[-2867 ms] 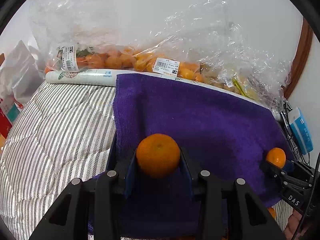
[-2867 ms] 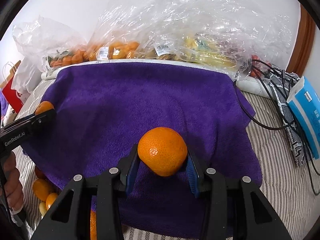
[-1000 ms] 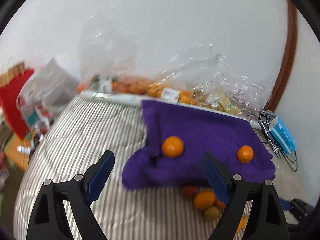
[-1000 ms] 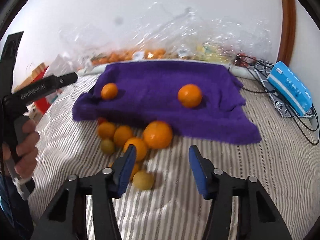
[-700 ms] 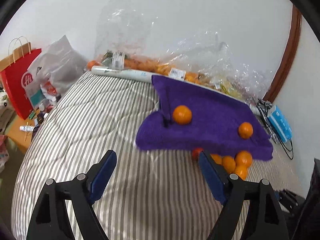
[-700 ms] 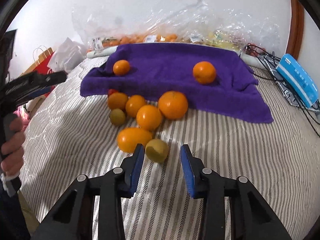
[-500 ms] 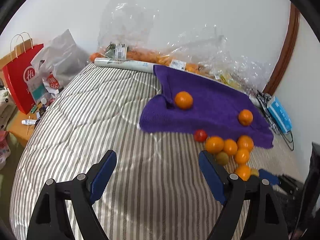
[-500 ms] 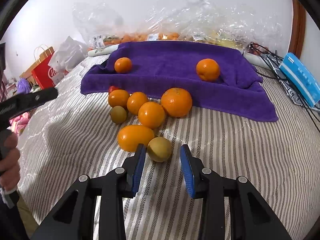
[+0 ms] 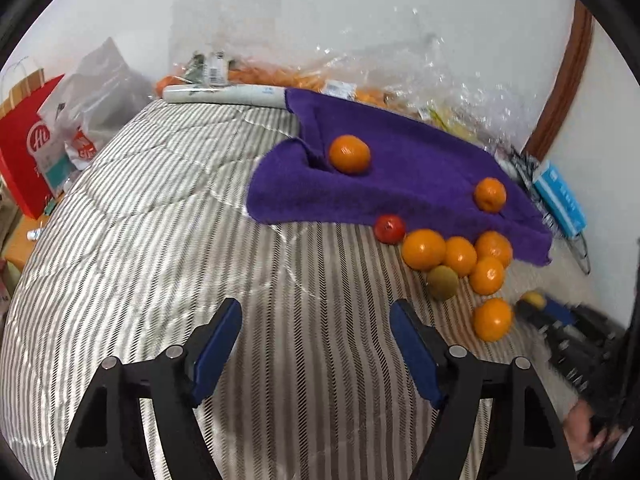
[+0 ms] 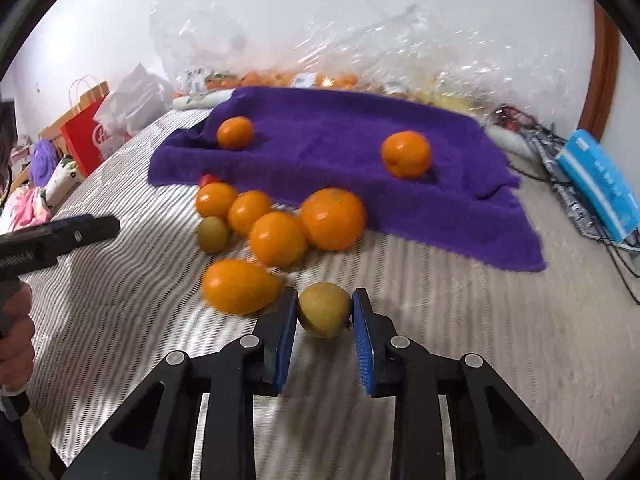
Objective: Organize fruits
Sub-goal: 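Grasp the red tomato with the left tool while the right tool holds the yellow fruit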
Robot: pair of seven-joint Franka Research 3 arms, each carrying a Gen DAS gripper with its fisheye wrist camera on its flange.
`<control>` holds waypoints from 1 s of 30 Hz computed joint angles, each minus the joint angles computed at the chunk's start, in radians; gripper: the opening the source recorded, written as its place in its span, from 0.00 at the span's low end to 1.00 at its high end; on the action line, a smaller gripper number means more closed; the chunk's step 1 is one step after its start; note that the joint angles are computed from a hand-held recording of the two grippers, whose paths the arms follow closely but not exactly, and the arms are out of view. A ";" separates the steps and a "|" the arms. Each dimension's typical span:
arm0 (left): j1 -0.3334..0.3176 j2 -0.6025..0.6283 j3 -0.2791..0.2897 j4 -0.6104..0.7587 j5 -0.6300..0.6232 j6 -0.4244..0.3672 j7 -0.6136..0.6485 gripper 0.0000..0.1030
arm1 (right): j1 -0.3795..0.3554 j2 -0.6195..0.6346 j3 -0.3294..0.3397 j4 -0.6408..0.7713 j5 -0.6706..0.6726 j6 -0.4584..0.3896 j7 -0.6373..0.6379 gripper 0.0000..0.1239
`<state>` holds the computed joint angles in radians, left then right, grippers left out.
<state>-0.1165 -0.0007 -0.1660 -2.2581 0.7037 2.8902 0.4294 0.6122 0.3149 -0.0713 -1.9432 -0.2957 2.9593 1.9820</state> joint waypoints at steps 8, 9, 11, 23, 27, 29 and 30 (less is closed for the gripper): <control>-0.033 0.091 0.009 0.098 -0.013 -0.045 0.050 0.66 | -0.004 -0.004 -0.062 -0.008 -0.133 0.012 0.117 0.22; -0.036 0.098 0.011 0.107 -0.014 -0.044 0.052 0.64 | -0.044 -0.003 -0.018 -0.008 -0.080 0.010 0.070 0.22; -0.044 0.111 0.022 0.126 0.006 -0.036 0.034 0.59 | -0.087 0.002 0.031 -0.008 0.000 0.014 0.002 0.22; -0.054 0.215 0.047 0.252 -0.021 -0.019 0.087 0.55 | -0.096 0.007 0.046 -0.008 0.152 0.016 -0.102 0.22; -0.045 0.229 0.036 0.252 -0.095 0.017 0.173 0.53 | -0.098 0.007 0.051 -0.010 0.182 0.017 -0.131 0.22; -0.045 0.236 0.030 0.255 -0.129 0.019 0.221 0.53 | -0.090 0.010 0.045 -0.005 0.185 0.007 -0.137 0.22; -0.049 0.239 0.031 0.259 -0.140 0.014 0.232 0.53 | -0.087 0.011 0.042 -0.002 0.185 0.002 -0.139 0.22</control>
